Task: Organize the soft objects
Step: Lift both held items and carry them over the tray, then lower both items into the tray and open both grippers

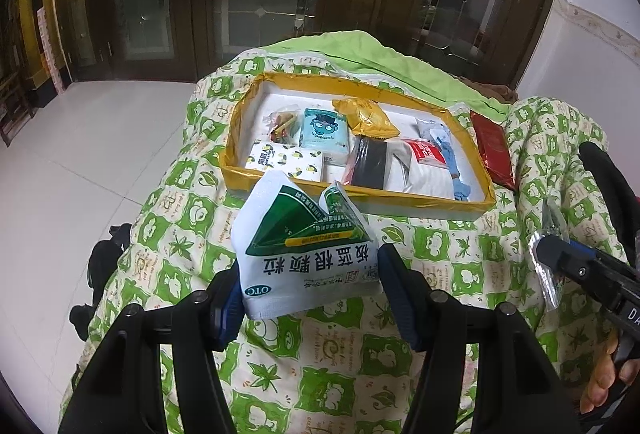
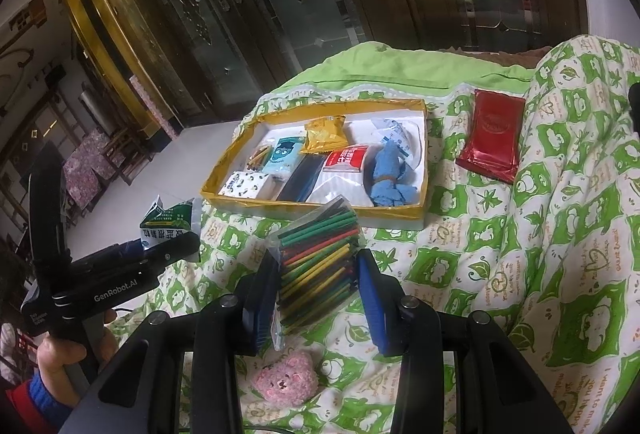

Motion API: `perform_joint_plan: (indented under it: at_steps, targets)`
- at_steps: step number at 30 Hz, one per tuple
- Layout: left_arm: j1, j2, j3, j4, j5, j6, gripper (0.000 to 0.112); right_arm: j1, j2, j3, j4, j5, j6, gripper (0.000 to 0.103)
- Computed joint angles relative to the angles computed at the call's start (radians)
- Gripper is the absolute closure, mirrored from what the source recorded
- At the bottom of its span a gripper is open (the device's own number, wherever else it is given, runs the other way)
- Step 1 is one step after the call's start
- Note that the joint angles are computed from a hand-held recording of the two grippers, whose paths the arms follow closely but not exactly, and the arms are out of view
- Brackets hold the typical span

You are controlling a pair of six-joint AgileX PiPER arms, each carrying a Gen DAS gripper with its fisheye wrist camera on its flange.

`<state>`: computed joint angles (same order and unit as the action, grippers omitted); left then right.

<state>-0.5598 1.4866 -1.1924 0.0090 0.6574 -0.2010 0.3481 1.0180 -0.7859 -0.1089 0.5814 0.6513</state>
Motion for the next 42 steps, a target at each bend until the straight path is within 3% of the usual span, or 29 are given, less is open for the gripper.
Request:
perform_joint_plan:
  at_steps: [5,16,19,24,32,38,42]
  targets:
    - [0.007,0.013,-0.019,-0.009,0.001,0.018,0.052,0.009,0.014,-0.039,-0.014,0.025,-0.008,0.061]
    - [0.035,0.061,-0.063,-0.029,-0.011,0.061,0.052,-0.127,0.123,-0.261,0.208,0.167,-0.296,0.061]
    - [0.044,0.071,-0.072,-0.031,-0.011,0.070,0.052,-0.147,0.171,-0.341,0.210,0.193,-0.318,0.061]
    - [0.059,0.095,-0.102,-0.032,-0.006,0.088,0.052,-0.146,0.238,-0.430,0.163,0.179,-0.301,0.061]
    - [0.061,0.138,-0.149,0.000,-0.001,0.092,0.052,-0.142,0.316,-0.434,0.125,0.122,-0.272,0.061]
    - [0.066,0.188,-0.213,-0.004,0.017,0.122,0.052,-0.183,0.354,-0.434,0.172,0.120,-0.314,0.061]
    - [0.087,0.245,-0.319,-0.046,0.062,0.164,0.052,-0.240,0.404,-0.518,0.246,0.141,-0.384,0.061]
